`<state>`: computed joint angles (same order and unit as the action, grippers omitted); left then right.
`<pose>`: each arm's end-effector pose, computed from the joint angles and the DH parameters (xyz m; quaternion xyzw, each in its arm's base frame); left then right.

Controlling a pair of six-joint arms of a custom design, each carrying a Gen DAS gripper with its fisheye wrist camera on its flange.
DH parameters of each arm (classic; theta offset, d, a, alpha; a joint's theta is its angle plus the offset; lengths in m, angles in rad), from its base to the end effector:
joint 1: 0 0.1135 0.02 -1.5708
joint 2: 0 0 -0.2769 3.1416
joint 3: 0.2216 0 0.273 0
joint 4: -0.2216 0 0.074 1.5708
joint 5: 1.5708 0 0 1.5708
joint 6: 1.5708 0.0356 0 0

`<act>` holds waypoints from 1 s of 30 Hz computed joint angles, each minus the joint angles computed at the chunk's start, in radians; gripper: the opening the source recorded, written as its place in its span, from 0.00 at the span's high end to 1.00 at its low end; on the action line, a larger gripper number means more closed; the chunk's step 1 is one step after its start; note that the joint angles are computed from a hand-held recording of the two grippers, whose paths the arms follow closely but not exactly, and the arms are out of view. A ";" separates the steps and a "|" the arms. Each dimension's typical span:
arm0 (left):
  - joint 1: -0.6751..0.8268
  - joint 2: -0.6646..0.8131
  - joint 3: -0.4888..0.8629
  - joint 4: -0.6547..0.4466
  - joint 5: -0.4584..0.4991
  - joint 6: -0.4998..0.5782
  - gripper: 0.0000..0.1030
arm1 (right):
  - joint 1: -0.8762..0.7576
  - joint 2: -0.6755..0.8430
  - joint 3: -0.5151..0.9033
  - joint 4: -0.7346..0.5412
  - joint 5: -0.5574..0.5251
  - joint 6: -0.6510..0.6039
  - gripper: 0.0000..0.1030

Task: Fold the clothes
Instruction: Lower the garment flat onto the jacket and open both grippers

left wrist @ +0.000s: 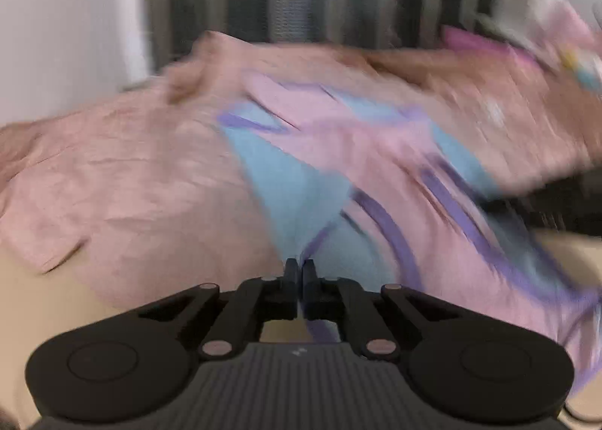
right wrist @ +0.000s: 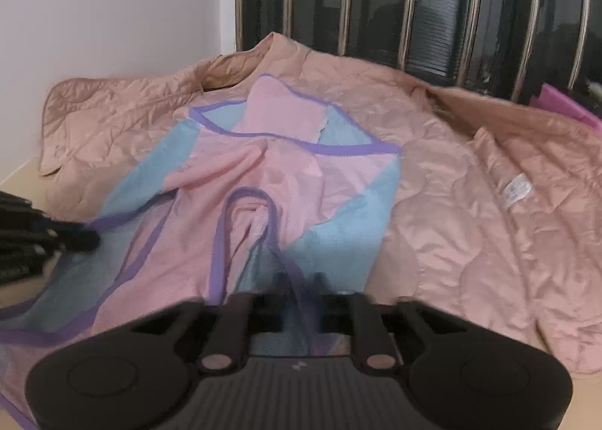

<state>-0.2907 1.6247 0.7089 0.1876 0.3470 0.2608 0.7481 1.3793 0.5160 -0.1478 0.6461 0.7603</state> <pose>0.3079 -0.1047 0.1438 0.3127 0.8457 -0.1635 0.4004 0.1908 0.1478 0.1351 0.0932 0.9108 -0.0430 0.3998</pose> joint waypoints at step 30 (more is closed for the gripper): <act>0.392 -0.588 -0.290 -0.498 0.388 0.260 0.82 | 0.937 0.116 0.265 -0.830 0.218 1.165 0.80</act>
<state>0.1012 1.0366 0.4189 -0.3109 0.7352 0.5207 1.6851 1.4952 0.7814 -0.9779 0.8644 1.9253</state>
